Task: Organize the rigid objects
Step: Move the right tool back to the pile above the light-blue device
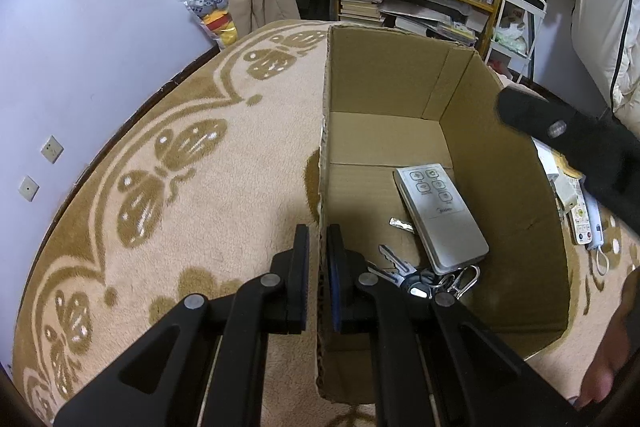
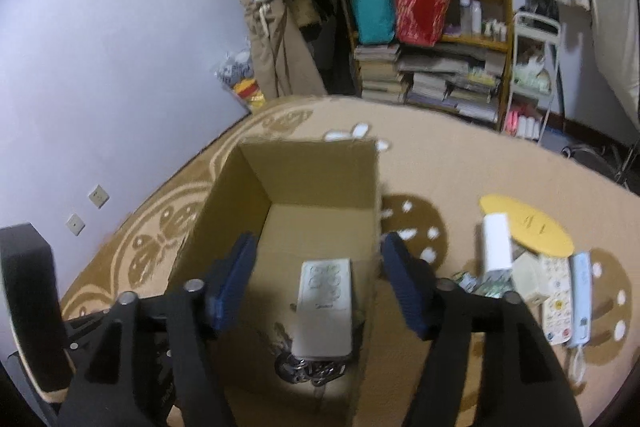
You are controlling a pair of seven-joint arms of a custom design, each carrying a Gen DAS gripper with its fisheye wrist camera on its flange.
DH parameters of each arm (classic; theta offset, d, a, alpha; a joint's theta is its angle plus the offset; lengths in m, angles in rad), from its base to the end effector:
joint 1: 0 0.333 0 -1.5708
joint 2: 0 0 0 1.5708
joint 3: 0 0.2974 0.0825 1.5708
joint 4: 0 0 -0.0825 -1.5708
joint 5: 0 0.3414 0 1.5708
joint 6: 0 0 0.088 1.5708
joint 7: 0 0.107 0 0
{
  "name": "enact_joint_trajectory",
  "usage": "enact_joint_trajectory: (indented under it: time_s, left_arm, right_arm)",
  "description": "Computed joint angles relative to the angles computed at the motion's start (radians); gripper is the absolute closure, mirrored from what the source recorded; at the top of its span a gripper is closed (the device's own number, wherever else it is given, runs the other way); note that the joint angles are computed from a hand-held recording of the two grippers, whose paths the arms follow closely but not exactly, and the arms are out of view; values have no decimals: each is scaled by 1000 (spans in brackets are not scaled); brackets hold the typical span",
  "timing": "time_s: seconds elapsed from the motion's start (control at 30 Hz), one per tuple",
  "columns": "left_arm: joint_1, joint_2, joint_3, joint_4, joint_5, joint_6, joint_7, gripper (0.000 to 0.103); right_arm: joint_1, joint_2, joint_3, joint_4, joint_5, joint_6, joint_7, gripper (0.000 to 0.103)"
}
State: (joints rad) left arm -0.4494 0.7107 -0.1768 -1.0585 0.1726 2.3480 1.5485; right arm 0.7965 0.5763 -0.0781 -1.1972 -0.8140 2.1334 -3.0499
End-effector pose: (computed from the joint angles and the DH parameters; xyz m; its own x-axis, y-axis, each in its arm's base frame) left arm 0.6270 -0.3908 0.4814 -0.5625 -0.8257 -0.0421 -0.6743 0.4876 -0.5546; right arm 0.5413 0.4521 0.4959 -0.4558 -0.8571 -0.2402 -0.5064 0.4716 -0.7219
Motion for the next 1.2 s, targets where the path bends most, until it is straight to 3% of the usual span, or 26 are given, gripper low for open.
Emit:
enact_joint_trajectory:
  time_s: [0.07,0.3,0.43,0.83,1.2]
  left_arm:
    - [0,1,0,1,-1,-2,-1,94]
    - [-6,2,6,3,12,0,3,95]
    - [-11,9,9,15,18,-7,-3,95]
    - [-18,4,16,1,40,7,-4,94]
    - [-20,-3,19,-11,56,12,-12,95]
  right_arm:
    - [10,-33,-9,-41,-26,-7,32,20]
    - [-27,-160,28,-215,-61,-31,110,18]
    - [-59,-246,69,-332,-78,-75,151,2]
    - [-172,-429,180,-579,-83,-159,246,0]
    - [-253,-529,231,-763,-51,-121,337,0]
